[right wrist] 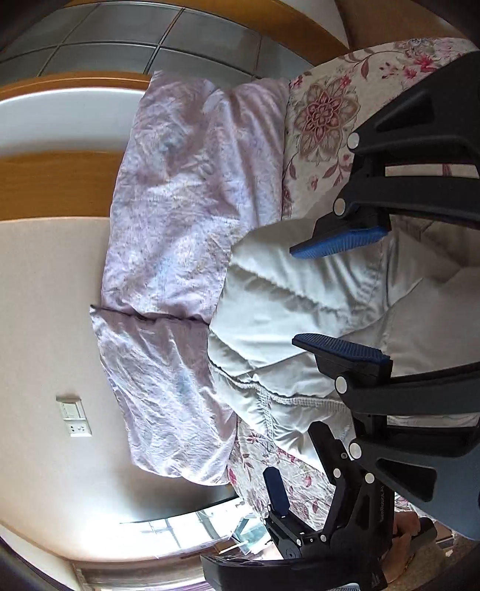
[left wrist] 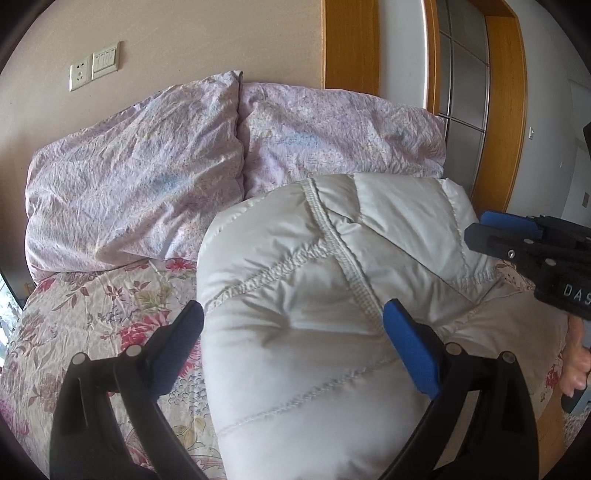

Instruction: Fold large clothes

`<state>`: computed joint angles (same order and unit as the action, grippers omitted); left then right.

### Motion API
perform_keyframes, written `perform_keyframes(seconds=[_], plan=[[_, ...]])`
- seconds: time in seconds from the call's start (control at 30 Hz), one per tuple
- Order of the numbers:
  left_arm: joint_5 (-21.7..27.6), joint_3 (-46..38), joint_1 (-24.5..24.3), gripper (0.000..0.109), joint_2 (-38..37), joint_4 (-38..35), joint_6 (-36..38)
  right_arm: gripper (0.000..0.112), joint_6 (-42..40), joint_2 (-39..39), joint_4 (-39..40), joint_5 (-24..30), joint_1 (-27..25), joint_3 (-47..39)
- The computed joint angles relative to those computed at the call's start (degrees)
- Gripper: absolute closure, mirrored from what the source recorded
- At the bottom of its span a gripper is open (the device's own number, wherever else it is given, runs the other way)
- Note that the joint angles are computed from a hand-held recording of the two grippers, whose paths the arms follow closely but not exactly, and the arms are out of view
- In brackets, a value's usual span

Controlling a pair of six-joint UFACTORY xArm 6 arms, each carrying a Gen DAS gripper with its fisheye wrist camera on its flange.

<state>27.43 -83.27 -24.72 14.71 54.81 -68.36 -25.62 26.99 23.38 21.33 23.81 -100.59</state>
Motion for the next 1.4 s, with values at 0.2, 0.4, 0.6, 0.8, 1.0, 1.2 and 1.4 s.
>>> perform_keyframes(seconds=[0.2,0.4,0.6,0.8,1.0,1.2,1.4], plan=[[1.02,-0.56,0.69,0.011,0.39,0.24,-0.37,0.068,0.0,1.27,4.08,-1.17,0.94,-1.7],[2.84,-3.32,1.04,0.011,3.13,-0.47,1.29,0.072,12.71,6.17,-10.82,2.14,-0.26,-6.46],[0.25,-4.1,1.99,0.007,5.24,-1.86,1.86,0.073,11.48,10.95,-5.88,4.81,-1.85,-10.39],[-2.37,-6.64,3.0,0.007,8.43,-9.49,7.25,0.073,7.76,15.87,1.13,6.94,-2.8,-15.84],[-2.16,-9.21,2.65,0.007,11.26,-8.24,5.79,0.073,4.33,20.7,7.09,10.64,-3.97,-21.87],[-1.54,-10.54,2.11,0.007,13.02,-1.73,-0.22,0.073,1.31,23.55,11.74,12.54,-4.74,-25.0],[-3.42,-10.5,2.85,0.007,13.97,-0.25,-2.87,0.073,0.33,26.35,13.48,14.32,-5.1,-28.66]])
